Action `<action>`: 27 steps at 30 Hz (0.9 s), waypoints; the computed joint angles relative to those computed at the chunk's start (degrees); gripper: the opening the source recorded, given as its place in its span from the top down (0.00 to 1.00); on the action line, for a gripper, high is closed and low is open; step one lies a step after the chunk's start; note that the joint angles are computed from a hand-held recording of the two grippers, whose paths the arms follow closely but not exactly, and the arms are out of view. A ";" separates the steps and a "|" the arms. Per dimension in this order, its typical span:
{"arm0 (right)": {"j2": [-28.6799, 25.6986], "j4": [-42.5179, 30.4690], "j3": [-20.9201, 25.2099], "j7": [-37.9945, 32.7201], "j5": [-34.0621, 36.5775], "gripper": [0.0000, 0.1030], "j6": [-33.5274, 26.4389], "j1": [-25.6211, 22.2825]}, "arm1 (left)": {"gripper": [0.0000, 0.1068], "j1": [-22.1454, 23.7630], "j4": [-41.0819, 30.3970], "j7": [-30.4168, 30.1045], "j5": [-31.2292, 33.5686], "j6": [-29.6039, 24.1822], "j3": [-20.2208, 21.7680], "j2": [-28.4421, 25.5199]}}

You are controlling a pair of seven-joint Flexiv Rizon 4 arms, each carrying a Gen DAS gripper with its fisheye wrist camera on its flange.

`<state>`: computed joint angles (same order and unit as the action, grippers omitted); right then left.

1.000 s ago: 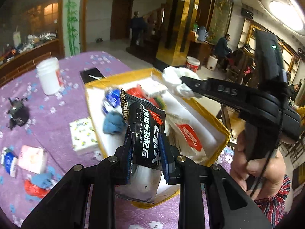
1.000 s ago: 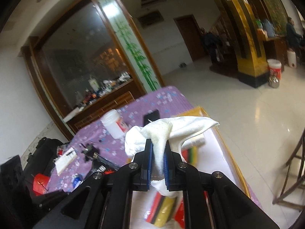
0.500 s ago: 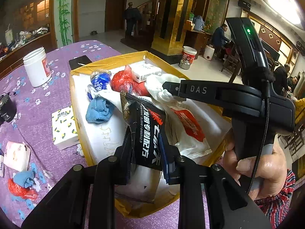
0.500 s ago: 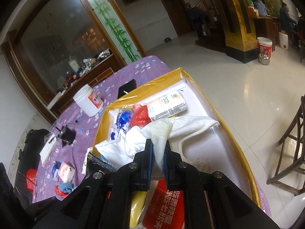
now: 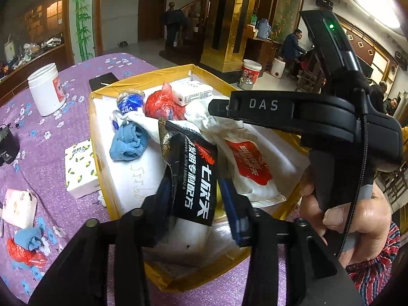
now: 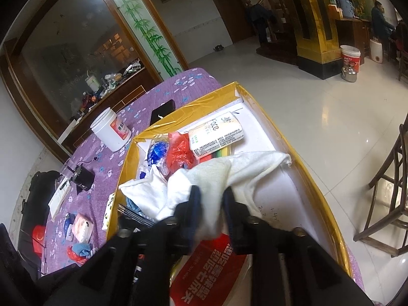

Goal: Organize soft objects
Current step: 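Carry the black pack and white cloth over the tray with both tools, then lower the black pack and white cloth into the tray and open both tools, then withdraw both tools from the tray back over the table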

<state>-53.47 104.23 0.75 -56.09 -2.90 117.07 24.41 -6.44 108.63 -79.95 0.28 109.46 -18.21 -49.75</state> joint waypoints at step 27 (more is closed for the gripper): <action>5.95 7.05 1.62 -5.73 4.11 0.58 8.84 4.52 | 0.47 5.31 9.74 -4.86 6.22 10.81 2.26 5.73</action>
